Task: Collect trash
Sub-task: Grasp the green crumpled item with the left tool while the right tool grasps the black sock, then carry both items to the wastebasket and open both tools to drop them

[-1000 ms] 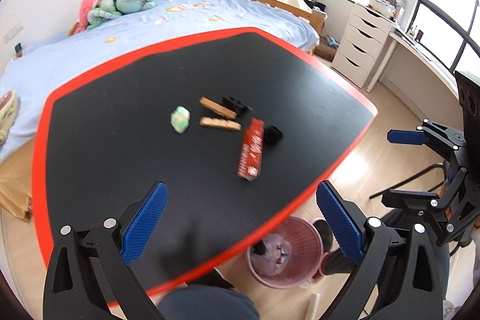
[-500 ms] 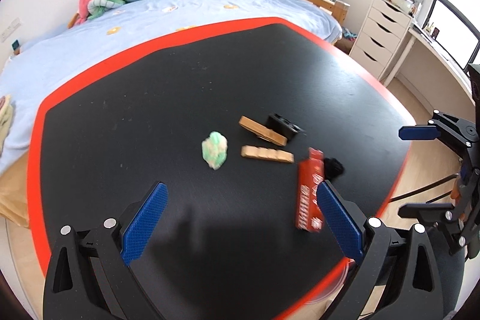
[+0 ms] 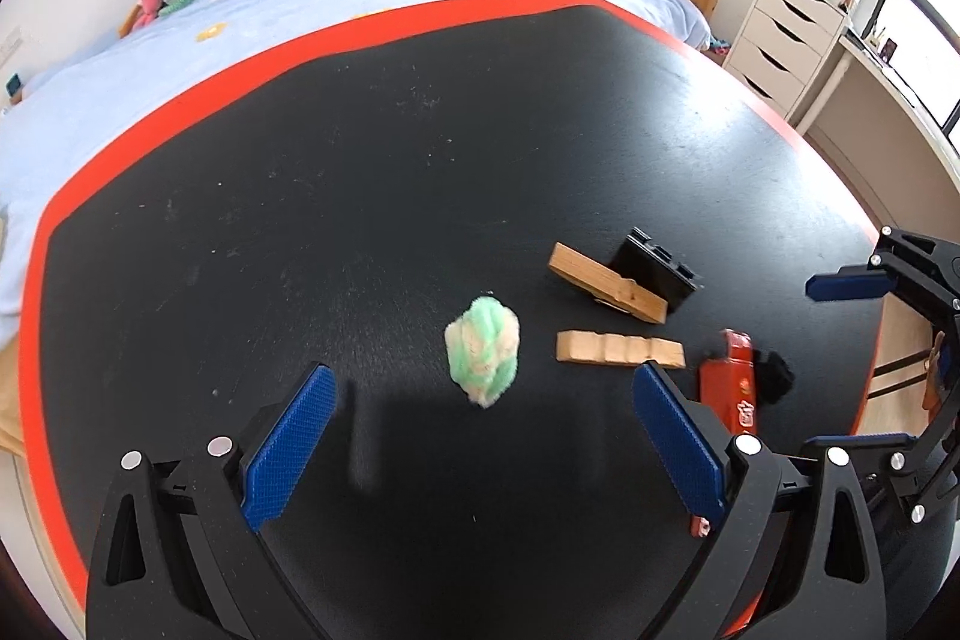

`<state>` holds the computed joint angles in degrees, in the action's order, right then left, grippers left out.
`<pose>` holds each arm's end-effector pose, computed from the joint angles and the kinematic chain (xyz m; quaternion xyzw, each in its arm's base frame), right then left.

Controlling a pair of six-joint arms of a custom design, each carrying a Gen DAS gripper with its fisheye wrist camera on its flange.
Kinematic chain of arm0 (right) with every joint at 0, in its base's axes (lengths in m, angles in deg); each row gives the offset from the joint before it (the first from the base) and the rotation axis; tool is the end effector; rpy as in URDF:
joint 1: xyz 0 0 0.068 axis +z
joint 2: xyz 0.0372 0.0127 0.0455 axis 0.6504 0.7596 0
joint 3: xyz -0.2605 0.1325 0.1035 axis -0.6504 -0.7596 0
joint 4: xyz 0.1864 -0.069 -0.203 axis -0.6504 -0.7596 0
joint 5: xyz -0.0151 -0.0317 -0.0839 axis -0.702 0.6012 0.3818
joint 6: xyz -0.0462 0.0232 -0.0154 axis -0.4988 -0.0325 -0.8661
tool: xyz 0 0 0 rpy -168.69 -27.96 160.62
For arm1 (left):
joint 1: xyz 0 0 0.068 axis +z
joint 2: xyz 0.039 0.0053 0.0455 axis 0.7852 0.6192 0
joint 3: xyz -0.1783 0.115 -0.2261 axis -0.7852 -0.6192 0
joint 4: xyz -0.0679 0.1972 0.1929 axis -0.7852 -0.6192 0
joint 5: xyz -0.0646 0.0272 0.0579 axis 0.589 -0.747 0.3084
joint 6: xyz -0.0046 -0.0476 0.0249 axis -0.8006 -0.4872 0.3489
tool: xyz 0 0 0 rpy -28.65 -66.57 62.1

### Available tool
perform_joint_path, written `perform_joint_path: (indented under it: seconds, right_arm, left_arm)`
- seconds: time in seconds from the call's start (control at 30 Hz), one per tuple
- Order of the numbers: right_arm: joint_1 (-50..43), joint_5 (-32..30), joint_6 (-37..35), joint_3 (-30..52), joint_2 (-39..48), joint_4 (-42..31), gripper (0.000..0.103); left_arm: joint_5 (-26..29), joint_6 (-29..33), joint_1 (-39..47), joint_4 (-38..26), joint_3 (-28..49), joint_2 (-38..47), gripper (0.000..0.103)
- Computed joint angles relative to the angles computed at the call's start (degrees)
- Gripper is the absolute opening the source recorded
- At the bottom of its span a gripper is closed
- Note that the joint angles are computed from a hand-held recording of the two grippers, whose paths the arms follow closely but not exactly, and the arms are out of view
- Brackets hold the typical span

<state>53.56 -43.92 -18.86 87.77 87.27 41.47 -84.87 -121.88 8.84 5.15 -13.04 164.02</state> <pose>0.3220 0.0888 0.1002 -0.4523 0.8530 0.1585 0.2066 0.3033 -0.2681 0.1064 -0.0023 0.9649 -0.0422 0.2594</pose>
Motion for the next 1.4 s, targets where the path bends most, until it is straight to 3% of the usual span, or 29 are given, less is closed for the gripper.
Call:
perform_joint_path:
  seconds: [0.1, 0.27, 0.43, 0.5, 0.57, 0.9, 1.4]
  right_arm:
    - [0.7, 0.1, -0.3, 0.7, 1.2, 0.7, 0.068]
    - [1.3, -0.1, -0.4, 1.6, 2.8, 1.0, 0.051]
    - [2.1, 0.0, -0.1, 1.4, 3.5, 1.7, 0.035]
    - [2.2, -0.1, 0.1, 1.2, 3.5, 2.3, 0.025]
    - [2.2, -0.2, 0.3, 0.5, 3.2, 2.8, 0.023]
    - [0.7, -1.3, 2.3, -2.4, -1.0, 3.4, 0.022]
    - [-10.4, -7.2, 3.1, -15.2, -24.2, -3.7, 0.022]
  left_arm:
    - [0.3, 0.8, 0.5, 0.2, 0.7, 1.0, 0.076]
    - [0.2, 1.2, 0.7, 0.9, 0.8, 2.0, 0.059]
    - [-1.3, 1.6, 0.7, 1.3, 0.6, 2.2, 0.051]
    - [-2.0, 1.7, 0.6, 0.7, 1.0, 2.3, 0.037]
    - [-2.3, 1.8, 0.5, -0.1, 1.2, 2.2, 0.023]
    - [-2.6, 0.3, -1.1, -0.9, -0.1, -0.3, 0.02]
    - [-8.8, -6.5, -14.9, -6.7, 0.0, -9.3, 0.02]
